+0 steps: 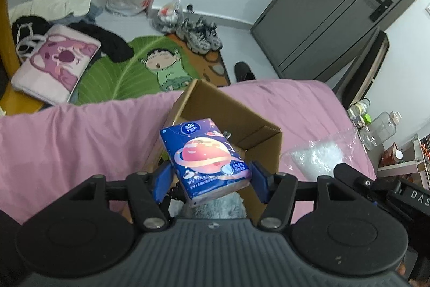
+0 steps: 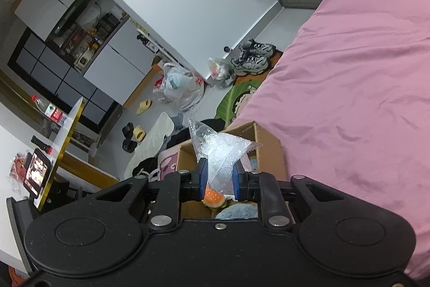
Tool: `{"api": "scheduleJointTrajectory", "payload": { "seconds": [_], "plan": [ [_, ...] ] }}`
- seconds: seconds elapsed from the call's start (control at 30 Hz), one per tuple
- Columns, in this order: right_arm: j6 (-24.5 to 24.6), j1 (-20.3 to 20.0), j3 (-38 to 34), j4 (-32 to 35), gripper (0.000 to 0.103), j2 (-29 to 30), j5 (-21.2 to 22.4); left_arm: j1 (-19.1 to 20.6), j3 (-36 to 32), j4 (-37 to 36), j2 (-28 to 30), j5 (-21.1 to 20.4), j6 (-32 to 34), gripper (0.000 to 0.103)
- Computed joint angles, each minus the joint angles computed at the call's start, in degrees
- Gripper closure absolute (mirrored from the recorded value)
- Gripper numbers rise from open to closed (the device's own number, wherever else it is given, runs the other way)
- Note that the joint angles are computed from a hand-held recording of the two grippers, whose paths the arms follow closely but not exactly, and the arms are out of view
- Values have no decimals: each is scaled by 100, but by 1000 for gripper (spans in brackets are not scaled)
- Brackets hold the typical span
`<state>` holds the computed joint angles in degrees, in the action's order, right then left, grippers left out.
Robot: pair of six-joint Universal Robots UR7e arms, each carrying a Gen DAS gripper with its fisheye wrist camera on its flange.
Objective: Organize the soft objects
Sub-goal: 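Open both tools to drop the tissue packet and fluff bag into the box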
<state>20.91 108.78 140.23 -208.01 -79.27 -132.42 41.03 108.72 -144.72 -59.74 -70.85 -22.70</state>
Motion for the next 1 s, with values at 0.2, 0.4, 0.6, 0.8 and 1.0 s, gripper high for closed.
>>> {"api": "scheduleJointTrajectory", "payload": {
  "seconds": [0.2, 0.4, 0.6, 0.8, 1.0],
  "plan": [
    [89, -54, -143, 199, 84, 185, 88, 156, -80, -77, 26, -215, -109, 36],
    [130, -70, -328, 325, 84, 402, 88, 171, -180, -113, 22, -41, -46, 36],
    [439, -70, -405, 589, 63, 423, -30, 192, -192, -50, -13, 38, -47, 36],
    [573, 105, -308, 614, 58, 291, -197, 142, -202, 17, -64, 151, -27, 36],
    [692, 273, -236, 664, 49, 142, -349, -54, -156, 72, -122, 367, 132, 18]
  ]
}}
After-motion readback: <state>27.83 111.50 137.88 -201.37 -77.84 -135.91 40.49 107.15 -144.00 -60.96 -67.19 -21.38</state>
